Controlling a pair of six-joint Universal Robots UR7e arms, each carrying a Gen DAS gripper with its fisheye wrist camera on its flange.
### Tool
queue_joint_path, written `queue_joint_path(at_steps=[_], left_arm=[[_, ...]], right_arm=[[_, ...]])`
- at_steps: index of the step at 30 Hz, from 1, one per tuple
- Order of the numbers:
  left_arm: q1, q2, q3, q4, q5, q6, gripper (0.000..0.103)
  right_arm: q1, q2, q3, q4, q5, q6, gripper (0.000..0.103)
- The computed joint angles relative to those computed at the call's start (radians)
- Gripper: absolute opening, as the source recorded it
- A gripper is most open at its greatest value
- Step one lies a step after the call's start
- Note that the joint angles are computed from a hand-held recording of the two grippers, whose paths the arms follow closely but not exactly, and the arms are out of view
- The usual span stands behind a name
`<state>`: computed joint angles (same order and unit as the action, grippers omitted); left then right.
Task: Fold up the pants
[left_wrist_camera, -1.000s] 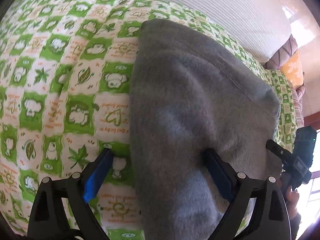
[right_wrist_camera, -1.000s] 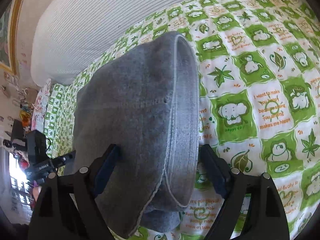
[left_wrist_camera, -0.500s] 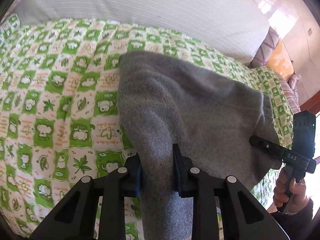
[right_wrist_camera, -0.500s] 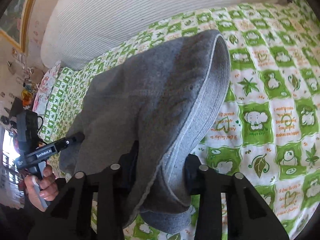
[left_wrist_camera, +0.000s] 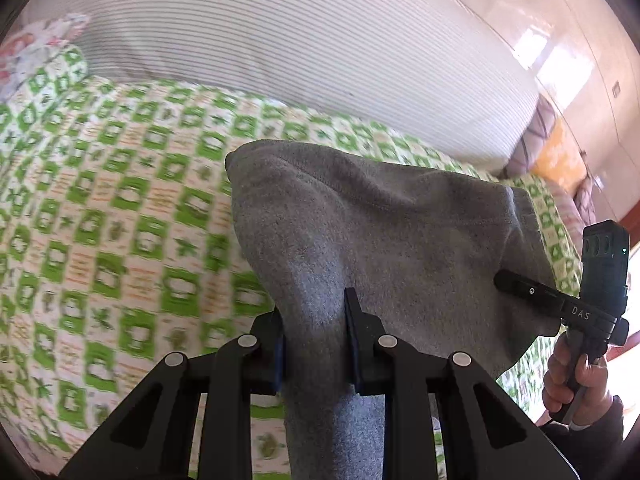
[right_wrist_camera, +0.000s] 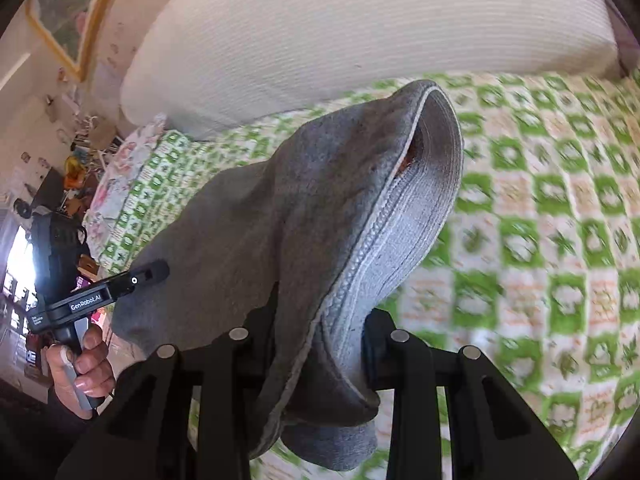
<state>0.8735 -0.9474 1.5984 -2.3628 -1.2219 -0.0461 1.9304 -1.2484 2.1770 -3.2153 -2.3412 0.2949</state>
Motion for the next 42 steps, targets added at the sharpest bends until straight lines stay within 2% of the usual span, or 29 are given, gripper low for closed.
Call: queue_joint_path(at_steps=[9, 20, 28, 35, 42], left_arm=[[0.055, -0.009, -0.057, -0.014, 0.078, -0.010, 0.024], [0.118, 0.065, -0.182, 0.002, 0.165, 0.006, 0.024], [0.148, 0.130, -0.265, 0.014, 0.192, 0.038, 0.024], [0.155, 0.144, -0.277, -0.001, 0.199, 0.060, 0.024], [0.167, 0.156, -0.293, 0.011, 0.194, 0.066, 0.024]], right_arm=[[-0.028, 0.154, -0.173, -0.020, 0.082, -0.083, 0.034], [-0.102, 0.300, -0.372, 0.030, 0.187, -0.125, 0.034], [-0.153, 0.341, -0.452, 0.065, 0.228, -0.168, 0.034], [-0.183, 0.351, -0.456, 0.053, 0.266, -0.167, 0.034], [-0.195, 0.356, -0.457, 0.055, 0.270, -0.164, 0.034]])
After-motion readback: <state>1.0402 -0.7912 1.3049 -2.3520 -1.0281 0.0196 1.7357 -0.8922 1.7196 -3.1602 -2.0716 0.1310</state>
